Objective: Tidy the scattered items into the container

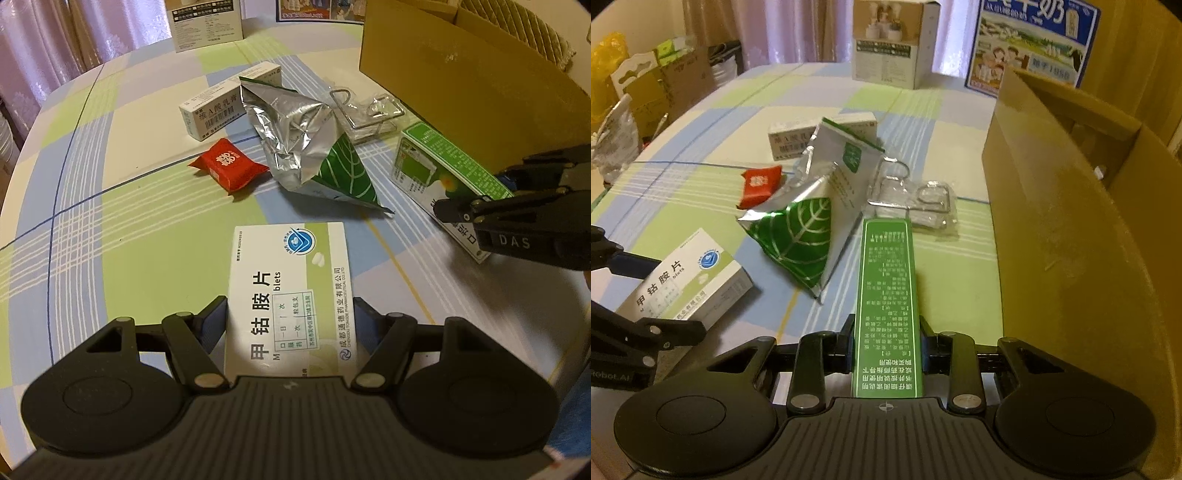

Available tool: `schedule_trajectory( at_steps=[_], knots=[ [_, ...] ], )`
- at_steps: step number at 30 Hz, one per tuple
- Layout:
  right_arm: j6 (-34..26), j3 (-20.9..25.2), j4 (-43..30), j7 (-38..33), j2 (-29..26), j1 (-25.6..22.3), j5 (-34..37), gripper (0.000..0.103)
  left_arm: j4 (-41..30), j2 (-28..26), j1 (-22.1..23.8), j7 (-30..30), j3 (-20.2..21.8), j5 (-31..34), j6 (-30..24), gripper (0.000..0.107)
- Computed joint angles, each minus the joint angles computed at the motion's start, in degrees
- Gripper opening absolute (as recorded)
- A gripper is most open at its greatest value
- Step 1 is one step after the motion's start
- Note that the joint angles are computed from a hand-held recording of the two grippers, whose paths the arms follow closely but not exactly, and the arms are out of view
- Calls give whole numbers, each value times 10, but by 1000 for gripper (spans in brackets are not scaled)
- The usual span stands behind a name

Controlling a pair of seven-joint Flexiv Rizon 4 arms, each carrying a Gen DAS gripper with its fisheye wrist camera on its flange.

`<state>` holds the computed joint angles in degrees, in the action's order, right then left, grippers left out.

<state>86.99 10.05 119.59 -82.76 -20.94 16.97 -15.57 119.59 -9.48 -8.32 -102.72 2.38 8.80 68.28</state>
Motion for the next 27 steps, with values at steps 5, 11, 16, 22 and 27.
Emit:
schedule_trajectory(
  at_steps=[5, 11, 16, 22, 27],
  knots=[
    [23, 17, 15, -10, 23, -12, 11, 28, 5, 20, -5, -24, 2, 14, -6, 67],
    [28, 52, 23, -38, 52, -38, 40, 27, 4, 50, -6, -65, -4, 42, -22, 67],
    [32, 65, 28, -60, 77, -49, 67, 27, -3, 71, -8, -93, -17, 65, -38, 67],
    [32, 100, 27, -113, 111, -81, 135, 27, -15, 88, -11, -116, -33, 86, -56, 67],
    [9, 131, 2, -203, 141, -108, 241, 27, -37, 93, -16, -129, -46, 100, -70, 67]
  ],
)
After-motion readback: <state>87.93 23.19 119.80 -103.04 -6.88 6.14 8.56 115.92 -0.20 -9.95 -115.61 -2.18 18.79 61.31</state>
